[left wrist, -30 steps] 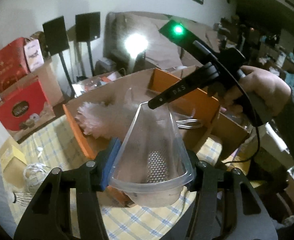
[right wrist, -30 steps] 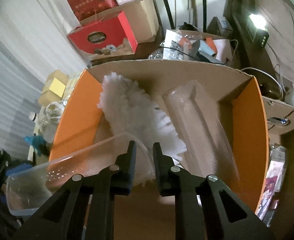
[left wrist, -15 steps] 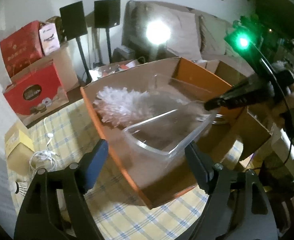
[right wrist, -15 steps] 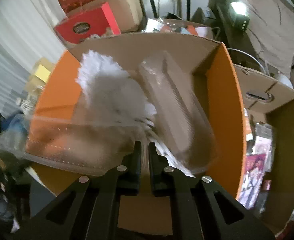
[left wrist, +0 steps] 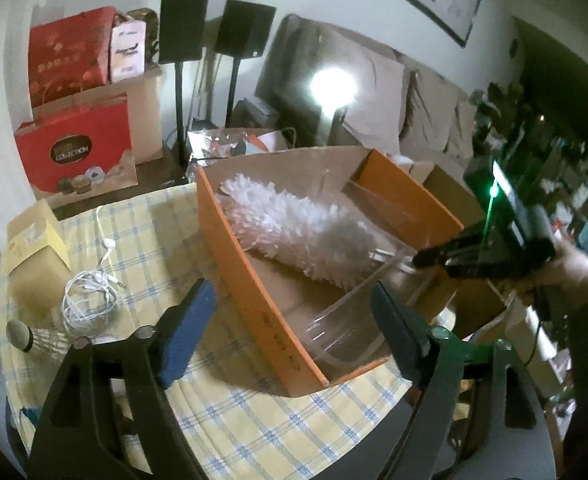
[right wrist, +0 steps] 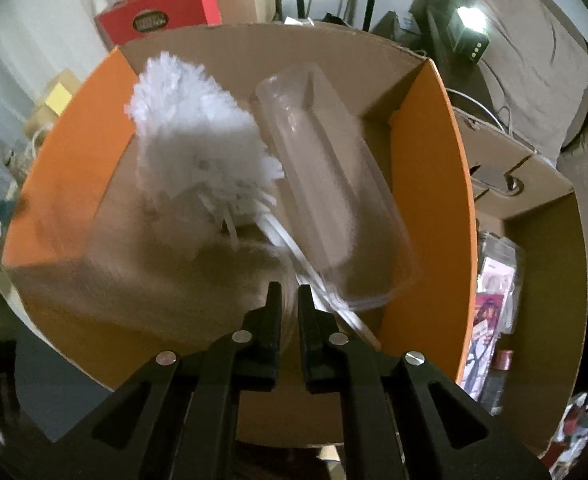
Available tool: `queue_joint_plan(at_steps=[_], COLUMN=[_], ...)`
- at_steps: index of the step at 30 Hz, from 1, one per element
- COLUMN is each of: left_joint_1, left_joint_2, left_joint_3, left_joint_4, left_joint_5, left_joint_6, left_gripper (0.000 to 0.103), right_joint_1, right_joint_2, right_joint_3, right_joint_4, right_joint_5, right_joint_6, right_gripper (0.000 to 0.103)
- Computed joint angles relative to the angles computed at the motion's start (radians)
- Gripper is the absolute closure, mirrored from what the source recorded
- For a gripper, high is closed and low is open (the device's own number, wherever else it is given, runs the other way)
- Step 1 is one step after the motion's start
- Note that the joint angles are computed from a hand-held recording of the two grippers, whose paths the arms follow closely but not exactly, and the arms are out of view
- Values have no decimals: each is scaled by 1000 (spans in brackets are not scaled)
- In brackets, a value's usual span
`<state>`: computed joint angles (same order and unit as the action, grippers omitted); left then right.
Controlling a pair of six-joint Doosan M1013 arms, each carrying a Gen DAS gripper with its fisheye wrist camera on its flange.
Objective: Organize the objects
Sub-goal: 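Lower the container beside the duster and open the left gripper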
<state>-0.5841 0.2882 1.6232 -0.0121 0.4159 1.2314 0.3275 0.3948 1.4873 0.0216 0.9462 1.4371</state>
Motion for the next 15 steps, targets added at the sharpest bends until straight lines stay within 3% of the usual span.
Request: queue_joint_plan(at_steps=[6, 11, 15], left_joint_1=[-6, -14, -3], left_joint_2=[-5, -12, -21], left_joint_3=[2, 10, 22], left_joint_4=[41, 148, 132], left_joint_5=[17, 33, 22], left_joint_6=[-46, -157, -179], left_gripper=[18, 9, 7], right_joint_1=[21, 23, 21], right_joint_2=[0, 8, -7], right_joint_3=[13, 10, 26], right_joint_4=[-12, 1, 2], right_joint_5=[-6, -1, -15], right_joint_6=[-7, 19, 24], right_gripper=[95, 84, 82])
